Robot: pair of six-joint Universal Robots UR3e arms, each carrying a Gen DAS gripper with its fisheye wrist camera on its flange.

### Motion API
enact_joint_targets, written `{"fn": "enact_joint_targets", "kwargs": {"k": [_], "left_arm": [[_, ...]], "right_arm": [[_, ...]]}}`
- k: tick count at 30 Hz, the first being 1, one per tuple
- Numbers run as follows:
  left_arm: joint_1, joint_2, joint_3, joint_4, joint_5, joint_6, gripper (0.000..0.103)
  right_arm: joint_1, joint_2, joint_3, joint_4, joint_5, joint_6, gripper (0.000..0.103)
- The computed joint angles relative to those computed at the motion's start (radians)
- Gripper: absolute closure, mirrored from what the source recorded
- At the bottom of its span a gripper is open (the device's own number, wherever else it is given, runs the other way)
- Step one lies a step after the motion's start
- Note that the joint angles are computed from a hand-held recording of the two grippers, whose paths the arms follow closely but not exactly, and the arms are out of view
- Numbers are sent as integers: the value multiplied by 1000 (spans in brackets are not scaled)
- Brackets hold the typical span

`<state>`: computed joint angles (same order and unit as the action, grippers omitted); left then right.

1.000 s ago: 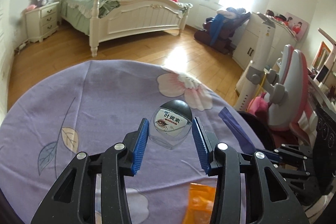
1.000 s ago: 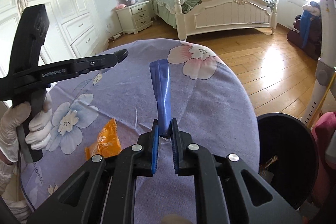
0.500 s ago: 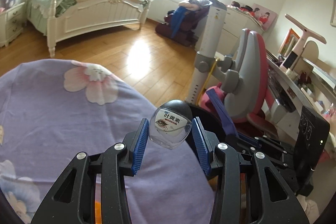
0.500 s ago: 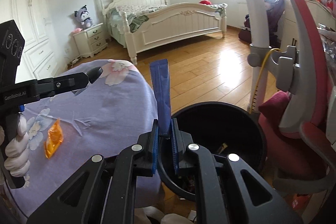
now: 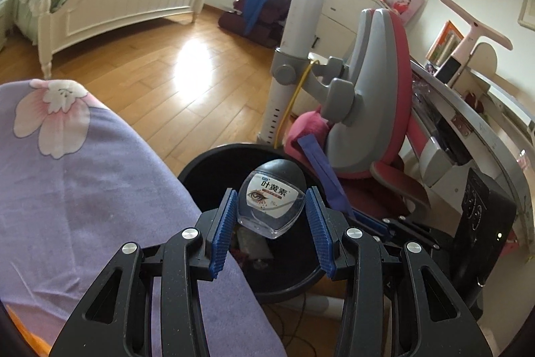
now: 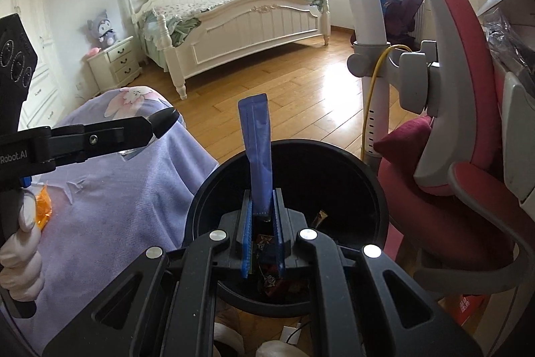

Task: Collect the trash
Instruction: 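Carry both over the black bin and open both grippers to drop them, then move both tools back over the table toward the orange wrapper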

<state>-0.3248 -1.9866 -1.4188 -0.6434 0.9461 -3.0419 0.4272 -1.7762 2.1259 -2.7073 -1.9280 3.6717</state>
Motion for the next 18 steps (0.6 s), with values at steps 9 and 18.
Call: {"fn": "enact_joint_targets", "kwargs": {"k": [9,18], "left_arm": [[-37,-67,84,-29,23,-1,60],[-22,5,51,-3,69,17,25]], "right_arm": [[-51,-24,44,-18,40,-19,91],[-46,-32,19,34,54,-9,69]]}}
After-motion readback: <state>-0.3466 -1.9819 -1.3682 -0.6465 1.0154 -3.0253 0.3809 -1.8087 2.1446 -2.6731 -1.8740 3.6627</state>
